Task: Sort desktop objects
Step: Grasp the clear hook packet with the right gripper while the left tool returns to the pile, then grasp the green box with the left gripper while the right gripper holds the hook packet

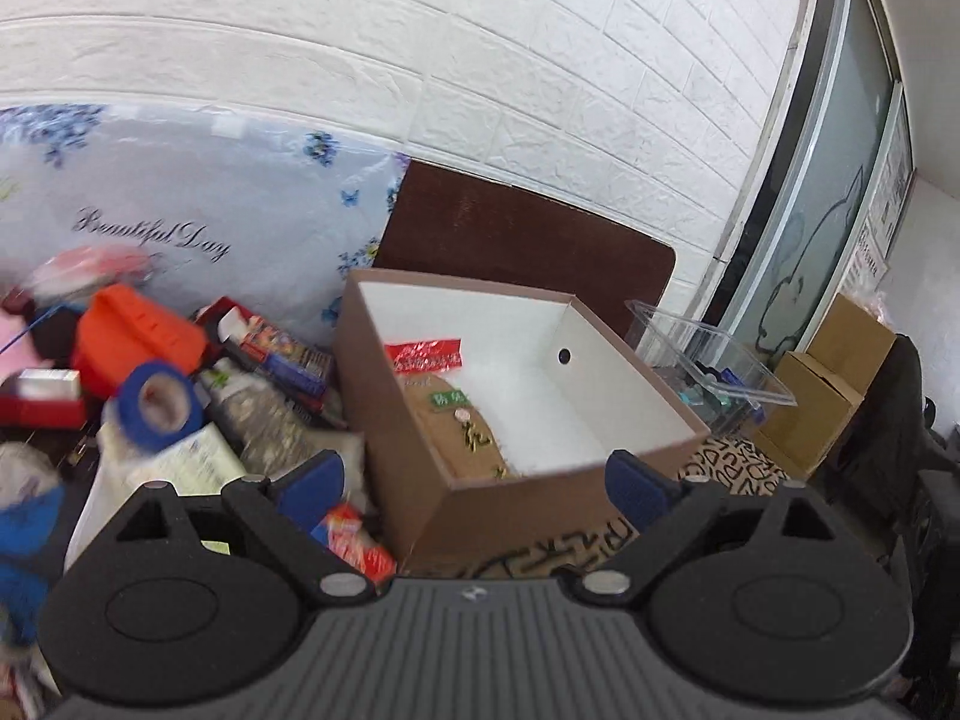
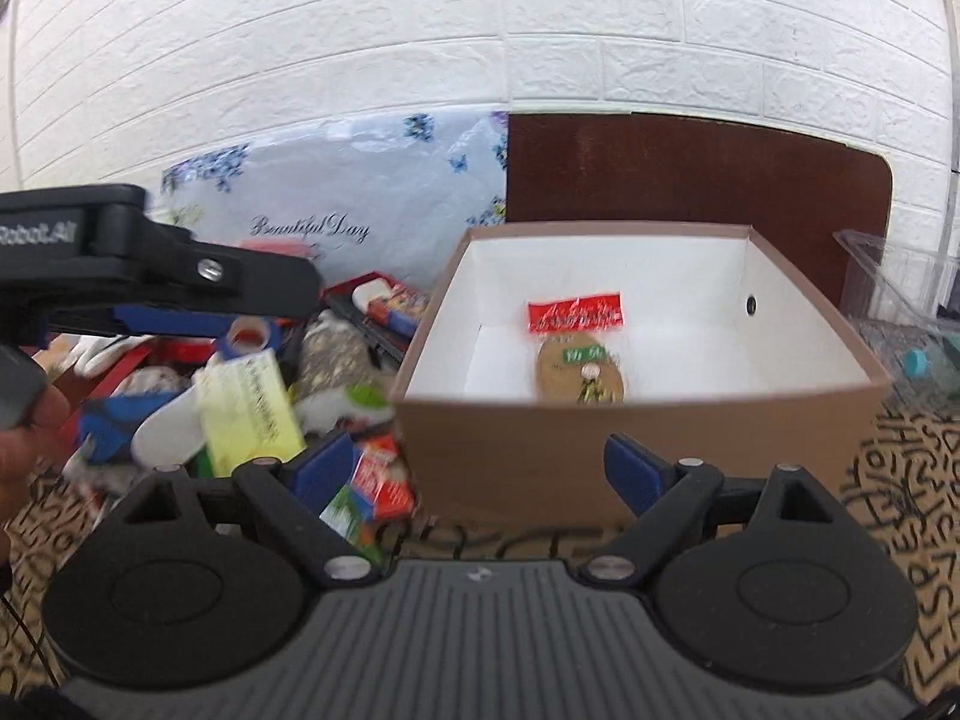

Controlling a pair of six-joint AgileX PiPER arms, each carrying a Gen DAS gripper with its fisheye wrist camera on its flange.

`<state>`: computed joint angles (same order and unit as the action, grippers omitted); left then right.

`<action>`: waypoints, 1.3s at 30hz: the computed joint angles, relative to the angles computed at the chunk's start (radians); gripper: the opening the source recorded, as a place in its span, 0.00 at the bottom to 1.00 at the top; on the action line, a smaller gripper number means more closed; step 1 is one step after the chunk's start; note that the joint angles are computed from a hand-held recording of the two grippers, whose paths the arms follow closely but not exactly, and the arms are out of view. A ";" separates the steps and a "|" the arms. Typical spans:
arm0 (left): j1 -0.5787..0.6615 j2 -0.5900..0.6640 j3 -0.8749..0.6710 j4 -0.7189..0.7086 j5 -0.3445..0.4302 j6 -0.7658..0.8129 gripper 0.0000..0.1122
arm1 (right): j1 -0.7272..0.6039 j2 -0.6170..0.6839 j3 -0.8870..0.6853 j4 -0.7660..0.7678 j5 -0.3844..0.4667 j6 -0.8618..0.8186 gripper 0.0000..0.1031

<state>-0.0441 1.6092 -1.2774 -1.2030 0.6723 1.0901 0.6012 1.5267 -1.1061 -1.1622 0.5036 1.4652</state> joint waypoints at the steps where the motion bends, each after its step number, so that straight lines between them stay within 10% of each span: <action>1: 0.016 -0.039 0.067 -0.032 -0.007 0.050 0.86 | 0.032 -0.025 0.043 -0.025 0.016 0.041 0.86; 13: 0.111 -0.206 0.485 -0.062 -0.151 0.248 0.86 | 0.317 0.033 0.261 -0.043 0.161 0.302 0.84; 27: -0.016 -0.020 0.368 -0.139 -0.246 0.207 0.79 | 0.307 0.167 0.142 -0.035 0.197 0.279 0.71; 30: -0.042 0.036 0.314 -0.078 -0.253 0.101 0.71 | 0.302 0.174 0.141 -0.062 0.196 0.291 0.55; 39: -0.097 0.162 0.168 0.057 -0.289 -0.207 0.71 | 0.260 0.169 0.165 -0.128 0.160 0.341 0.53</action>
